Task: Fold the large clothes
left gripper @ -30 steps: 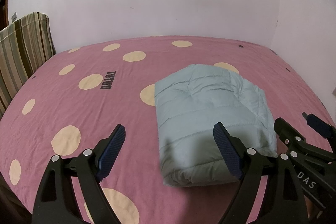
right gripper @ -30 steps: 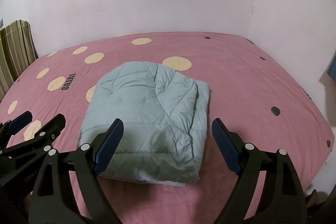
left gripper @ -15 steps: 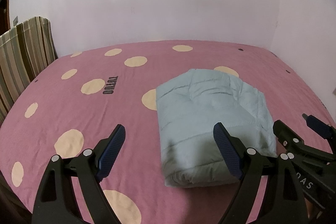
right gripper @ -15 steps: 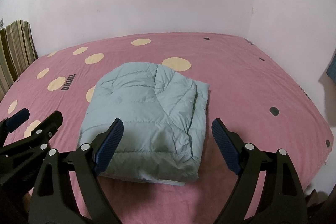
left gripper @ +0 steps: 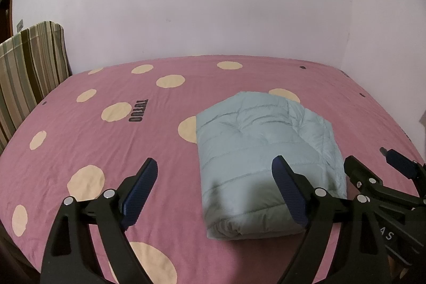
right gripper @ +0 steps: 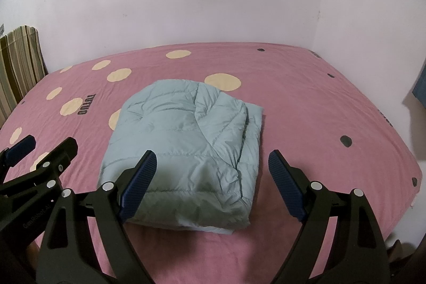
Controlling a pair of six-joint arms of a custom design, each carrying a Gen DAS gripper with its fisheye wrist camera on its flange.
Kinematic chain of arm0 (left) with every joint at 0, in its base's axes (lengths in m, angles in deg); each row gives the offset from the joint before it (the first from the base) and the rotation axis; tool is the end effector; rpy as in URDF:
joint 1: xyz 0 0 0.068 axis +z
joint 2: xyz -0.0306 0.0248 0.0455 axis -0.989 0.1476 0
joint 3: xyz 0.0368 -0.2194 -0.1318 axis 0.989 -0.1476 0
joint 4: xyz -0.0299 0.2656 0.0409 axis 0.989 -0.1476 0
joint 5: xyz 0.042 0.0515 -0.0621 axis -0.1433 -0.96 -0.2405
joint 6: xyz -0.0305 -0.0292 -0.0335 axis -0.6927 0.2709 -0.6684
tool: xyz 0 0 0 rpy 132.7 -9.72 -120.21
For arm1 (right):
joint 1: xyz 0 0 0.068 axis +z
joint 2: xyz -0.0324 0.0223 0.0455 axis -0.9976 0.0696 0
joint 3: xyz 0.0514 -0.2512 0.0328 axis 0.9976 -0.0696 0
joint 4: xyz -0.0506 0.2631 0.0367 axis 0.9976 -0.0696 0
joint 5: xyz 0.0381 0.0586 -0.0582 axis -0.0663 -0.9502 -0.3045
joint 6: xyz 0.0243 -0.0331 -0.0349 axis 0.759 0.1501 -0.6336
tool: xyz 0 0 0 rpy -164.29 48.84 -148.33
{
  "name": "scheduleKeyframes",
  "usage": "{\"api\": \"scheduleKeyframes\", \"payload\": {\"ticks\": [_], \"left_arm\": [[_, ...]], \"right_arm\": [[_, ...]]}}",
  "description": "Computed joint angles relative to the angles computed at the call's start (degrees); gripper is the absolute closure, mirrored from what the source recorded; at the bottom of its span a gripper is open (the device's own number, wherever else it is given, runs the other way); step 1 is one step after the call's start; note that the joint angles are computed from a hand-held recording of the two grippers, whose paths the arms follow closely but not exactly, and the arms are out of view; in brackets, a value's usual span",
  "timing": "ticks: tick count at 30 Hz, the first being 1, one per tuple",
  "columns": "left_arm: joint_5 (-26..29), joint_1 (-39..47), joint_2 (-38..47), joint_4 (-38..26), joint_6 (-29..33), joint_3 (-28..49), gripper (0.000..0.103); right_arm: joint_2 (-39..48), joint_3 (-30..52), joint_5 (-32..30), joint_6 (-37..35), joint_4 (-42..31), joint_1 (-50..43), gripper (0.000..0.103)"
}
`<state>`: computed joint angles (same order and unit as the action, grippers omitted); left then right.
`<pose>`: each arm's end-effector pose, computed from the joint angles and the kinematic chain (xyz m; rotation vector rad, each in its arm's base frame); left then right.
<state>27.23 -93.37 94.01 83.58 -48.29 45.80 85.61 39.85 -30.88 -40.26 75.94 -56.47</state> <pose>0.1860 -0.0270 0.0983 -0.2598 2.2217 0.1178 0.2844 0.1489 0.1300 -0.1679 2.2589 0.0437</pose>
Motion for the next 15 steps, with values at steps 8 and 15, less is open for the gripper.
{"api": "scheduleKeyframes", "payload": {"ticks": [8,15], "left_arm": [[-0.2,-0.6,3.6,1.8,-1.3,0.7,0.014],[-1.3,0.3,9.5,7.0,0.0,1.1,0.014]], "right_arm": [[0.3,-0.2,-0.8,-0.4,0.4,-0.9,0.017],[0.5,-0.6,-1.4,-0.9,1.6,-1.0,0.017]]}}
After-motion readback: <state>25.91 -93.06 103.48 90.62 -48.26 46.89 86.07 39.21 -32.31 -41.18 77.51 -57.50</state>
